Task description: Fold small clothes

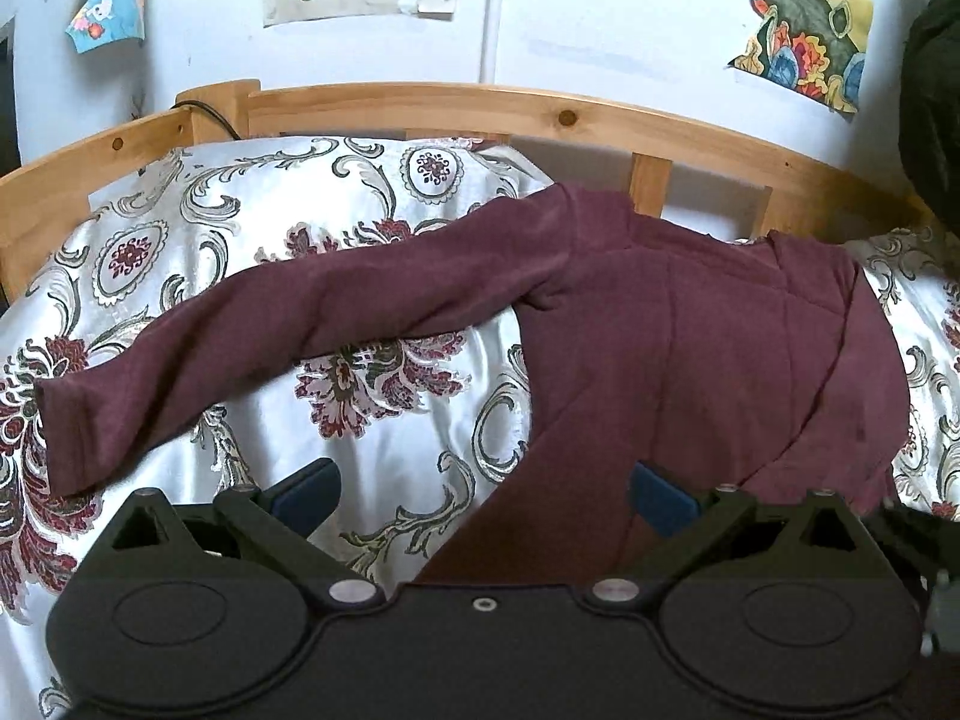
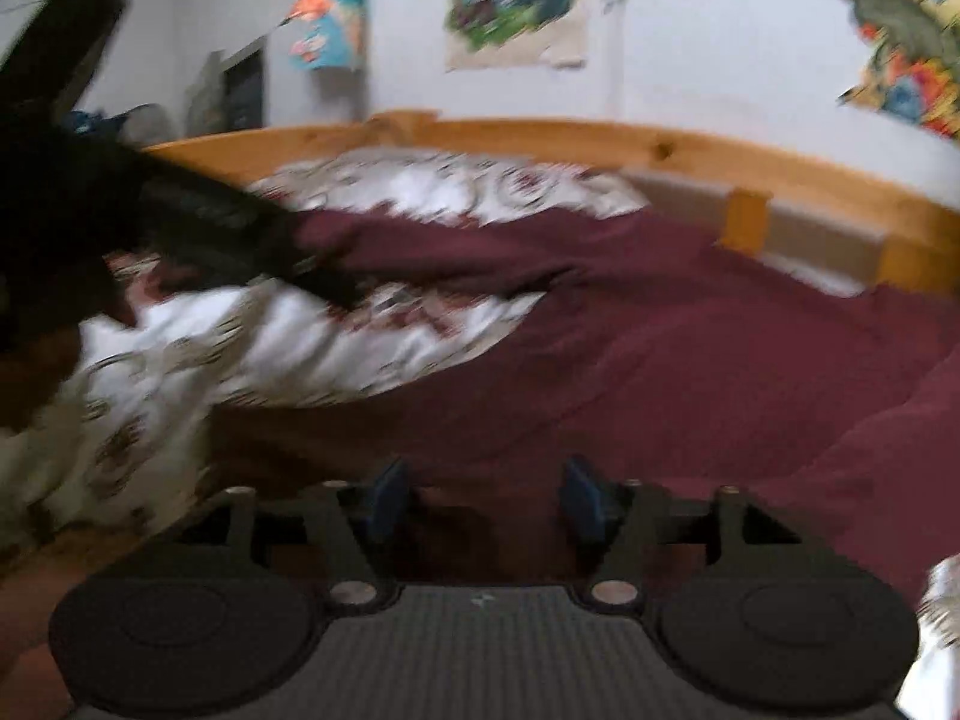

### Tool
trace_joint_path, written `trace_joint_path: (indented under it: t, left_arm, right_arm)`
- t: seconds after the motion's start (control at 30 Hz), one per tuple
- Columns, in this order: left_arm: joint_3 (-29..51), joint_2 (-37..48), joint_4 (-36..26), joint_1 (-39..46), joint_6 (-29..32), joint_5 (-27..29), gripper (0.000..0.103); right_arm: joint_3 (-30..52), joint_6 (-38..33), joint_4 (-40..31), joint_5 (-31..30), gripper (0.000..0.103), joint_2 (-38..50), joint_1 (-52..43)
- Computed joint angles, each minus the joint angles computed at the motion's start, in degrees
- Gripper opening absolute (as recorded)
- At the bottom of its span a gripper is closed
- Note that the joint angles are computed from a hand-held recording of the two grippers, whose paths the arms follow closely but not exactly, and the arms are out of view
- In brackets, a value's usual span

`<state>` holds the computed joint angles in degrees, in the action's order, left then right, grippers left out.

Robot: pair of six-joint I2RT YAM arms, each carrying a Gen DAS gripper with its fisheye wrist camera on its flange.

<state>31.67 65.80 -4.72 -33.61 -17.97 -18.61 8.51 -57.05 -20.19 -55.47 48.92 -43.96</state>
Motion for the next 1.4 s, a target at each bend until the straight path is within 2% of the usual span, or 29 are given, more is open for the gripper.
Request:
trace_joint_path:
  t: [0.07,0.13,0.2,0.23,0.3,0.37,0.47,0.53,0.6,0.63,0.73,0.87,0.93,0.97,1.0,1.07,1.13,1.27,1.33,1.4]
  left_arm:
    - [0.22,0.69,0.27,-0.58,0.17,-0.55,0.102]
    - [0.51,1.7,0.62,-1.19,0.04,-0.94,0.102]
    - [1.05,3.26,0.78,-1.52,-0.4,-0.38,0.102]
    - [1.46,4.16,0.68,-1.52,-0.88,0.41,0.102]
    - [1.82,5.73,1.37,-1.17,-1.66,3.12,0.102]
    - [2.51,7.62,1.79,-1.24,-1.92,5.34,0.102]
    - [3.74,11.07,2.2,-2.6,-0.67,7.1,0.102]
    - [4.55,13.47,2.31,-3.87,0.82,6.94,0.102]
    - [5.59,15.97,1.97,-5.21,1.65,5.87,0.102]
    - [6.46,17.47,1.4,-5.87,1.82,5.23,0.102]
    - [9.08,21.43,-0.3,-6.96,2.2,4.46,0.102]
    - [12.17,26.16,-3.16,-8.13,2.38,4.22,0.102]
    - [13.99,28.66,-5.46,-8.49,2.0,4.29,0.102]
    - [13.94,28.99,-5.31,-8.68,1.99,4.13,0.102]
    - [13.6,28.93,-4.81,-8.95,1.98,3.75,0.102]
    - [13.58,28.82,-4.95,-8.99,2.17,3.98,0.102]
    - [13.35,28.62,-4.82,-8.74,2.45,4.78,0.102]
    - [12.39,27.89,-4.59,-8.51,3.65,5.86,0.102]
    - [12.19,27.47,-4.52,-8.07,3.98,6.7,0.102]
    - [11.81,26.13,-5.2,-7.34,3.68,7.82,0.102]
  right_arm:
    - [1.64,-8.44,-8.46,-1.4,0.072,0.56,-4.46]
    - [3.24,-14.56,-13.77,-2.49,0.074,1.99,-10.32]
    - [4.9,-15.59,-14.18,-3.76,0.08,4.27,-15.21]
    - [5.26,-12.82,-11.01,-4.59,0.083,5.16,-17.46]
    - [3.89,-1.57,0.93,-4.22,0.091,4.98,-19.35]
    - [3.3,11.12,16.2,-1.71,0.091,9.35,-20.0]
    - [4.79,27.47,39.79,1.27,0.091,23.71,-21.05]
    - [7.04,34.6,52.47,3.6,0.087,33.82,-21.09]
    - [10.9,40.38,60.64,5.42,0.079,43.0,-20.35]
    - [12.69,42.29,62.39,6.04,0.078,46.2,-19.93]
    - [18.37,45.96,61.34,5.21,0.068,53.4,-20.29]
    - [22.55,48.48,58.58,-1.81,0.06,59.23,-22.8]
    - [22.69,47.11,57.21,-1.2,0.043,58.84,-22.33]
    - [22.67,45.75,55.53,-1.51,0.022,58.28,-22.28]
    - [22.6,44.98,54.83,-1.45,0.015,57.96,-22.12]
    - [20.69,46.46,58.29,-0.81,0.01,56.88,-22.32]
    - [19.27,47.34,60.79,1.38,0.01,55.53,-22.12]
    - [19.34,45.34,57.39,4.02,0.01,54.87,-21.45]
    - [18.76,45.27,57.81,4.63,0.012,54.59,-21.36]
    - [18.05,45.56,58.54,4.32,0.02,53.94,-21.6]
